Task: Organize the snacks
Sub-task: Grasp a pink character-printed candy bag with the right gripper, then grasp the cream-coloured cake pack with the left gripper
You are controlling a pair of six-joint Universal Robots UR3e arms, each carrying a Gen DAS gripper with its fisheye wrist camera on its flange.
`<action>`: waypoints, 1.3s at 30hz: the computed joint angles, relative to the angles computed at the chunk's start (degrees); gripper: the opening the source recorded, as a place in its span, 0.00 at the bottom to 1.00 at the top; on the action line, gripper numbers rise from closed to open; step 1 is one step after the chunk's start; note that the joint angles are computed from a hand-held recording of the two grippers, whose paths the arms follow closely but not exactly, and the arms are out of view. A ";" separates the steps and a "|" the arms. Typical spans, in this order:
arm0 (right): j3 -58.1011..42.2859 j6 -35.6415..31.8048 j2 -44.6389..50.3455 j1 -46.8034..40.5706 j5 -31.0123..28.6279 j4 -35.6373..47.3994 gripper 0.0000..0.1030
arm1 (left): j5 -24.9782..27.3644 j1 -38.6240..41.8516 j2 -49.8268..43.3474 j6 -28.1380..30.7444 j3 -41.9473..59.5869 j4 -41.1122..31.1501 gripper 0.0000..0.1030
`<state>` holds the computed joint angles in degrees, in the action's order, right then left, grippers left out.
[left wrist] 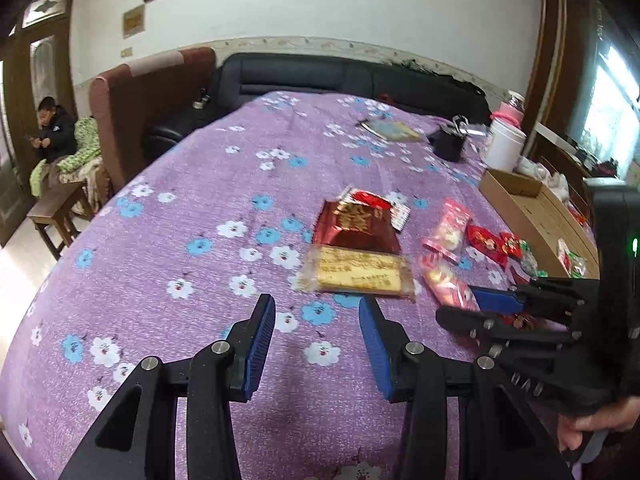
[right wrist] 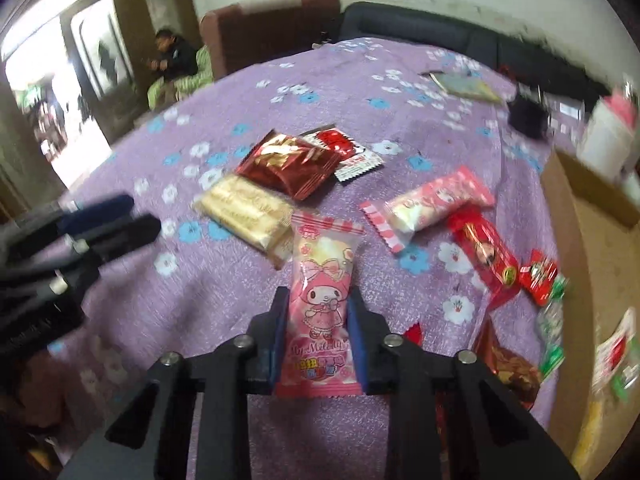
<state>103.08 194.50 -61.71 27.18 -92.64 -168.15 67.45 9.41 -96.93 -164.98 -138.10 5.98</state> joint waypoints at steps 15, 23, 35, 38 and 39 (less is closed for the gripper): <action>13.14 8.10 -8.06 -8.35 9.25 -15.12 0.25 | 2.57 -6.27 -19.95 -2.32 38.25 -32.24 0.46; 14.91 8.61 -9.01 -9.56 11.37 -16.58 0.25 | -6.37 -2.36 -4.76 14.85 24.08 -43.59 0.46; 16.21 9.39 -9.98 -10.25 12.20 -17.84 0.25 | 6.06 -11.69 -3.18 21.11 19.22 -22.49 0.75; 16.53 9.60 -10.21 -10.56 12.49 -18.02 0.25 | 7.12 -12.33 -9.28 22.30 25.82 -24.52 0.75; 16.74 9.68 -10.30 -10.75 12.76 -18.21 0.25 | 6.37 -12.08 -10.47 22.75 27.87 -26.92 0.75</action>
<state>119.82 204.17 -72.00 16.43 -79.88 -186.36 73.82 -2.66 -107.40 -142.23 -110.22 -20.95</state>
